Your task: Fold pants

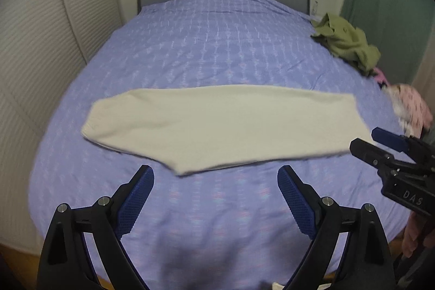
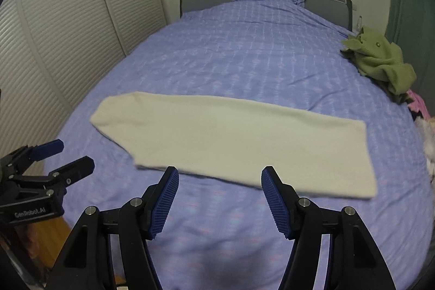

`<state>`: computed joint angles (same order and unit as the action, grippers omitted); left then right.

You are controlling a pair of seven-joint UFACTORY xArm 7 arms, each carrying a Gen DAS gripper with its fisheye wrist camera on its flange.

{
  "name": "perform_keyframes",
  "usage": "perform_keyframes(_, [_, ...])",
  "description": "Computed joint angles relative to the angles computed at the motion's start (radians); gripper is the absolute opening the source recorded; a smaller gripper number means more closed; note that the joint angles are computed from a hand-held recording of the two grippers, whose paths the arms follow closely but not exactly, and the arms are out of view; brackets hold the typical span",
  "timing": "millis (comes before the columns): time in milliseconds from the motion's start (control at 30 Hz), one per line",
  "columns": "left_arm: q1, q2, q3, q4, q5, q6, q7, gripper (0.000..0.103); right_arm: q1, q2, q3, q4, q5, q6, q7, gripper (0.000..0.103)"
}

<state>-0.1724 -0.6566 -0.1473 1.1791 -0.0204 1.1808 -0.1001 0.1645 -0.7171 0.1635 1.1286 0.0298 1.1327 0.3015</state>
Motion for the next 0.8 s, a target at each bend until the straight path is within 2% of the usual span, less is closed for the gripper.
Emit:
perform_keyframes(67, [-0.012, -0.018, 0.073, -0.021, 0.002, -0.010, 0.108, 0.093, -0.011, 0.012, 0.074, 0.002, 0.000, -0.030, 0.093, 0.064])
perform_keyframes(167, [0.005, -0.016, 0.137, -0.023, -0.008, -0.002, 0.209, 0.093, -0.018, 0.059, 0.169, 0.036, -0.045, -0.039, 0.208, 0.064])
perform_keyframes(300, [0.057, -0.003, 0.197, -0.025, -0.028, 0.004, 0.287, 0.093, 0.028, 0.146, 0.209, 0.082, -0.063, -0.056, 0.292, 0.064])
perform_keyframes(467, [0.133, 0.027, 0.223, -0.069, -0.032, -0.031, 0.317, 0.093, 0.114, 0.278, 0.203, 0.108, -0.064, -0.113, 0.310, 0.064])
perform_keyframes(600, [0.185, 0.052, 0.231, -0.108, -0.022, -0.055, 0.311, 0.093, 0.195, 0.371, 0.139, 0.079, 0.018, -0.194, 0.274, 0.064])
perform_keyframes(800, [0.233, 0.118, 0.227, -0.128, 0.003, -0.054, 0.301, 0.093, 0.260, 0.527, 0.091, 0.098, 0.114, -0.231, 0.214, 0.064])
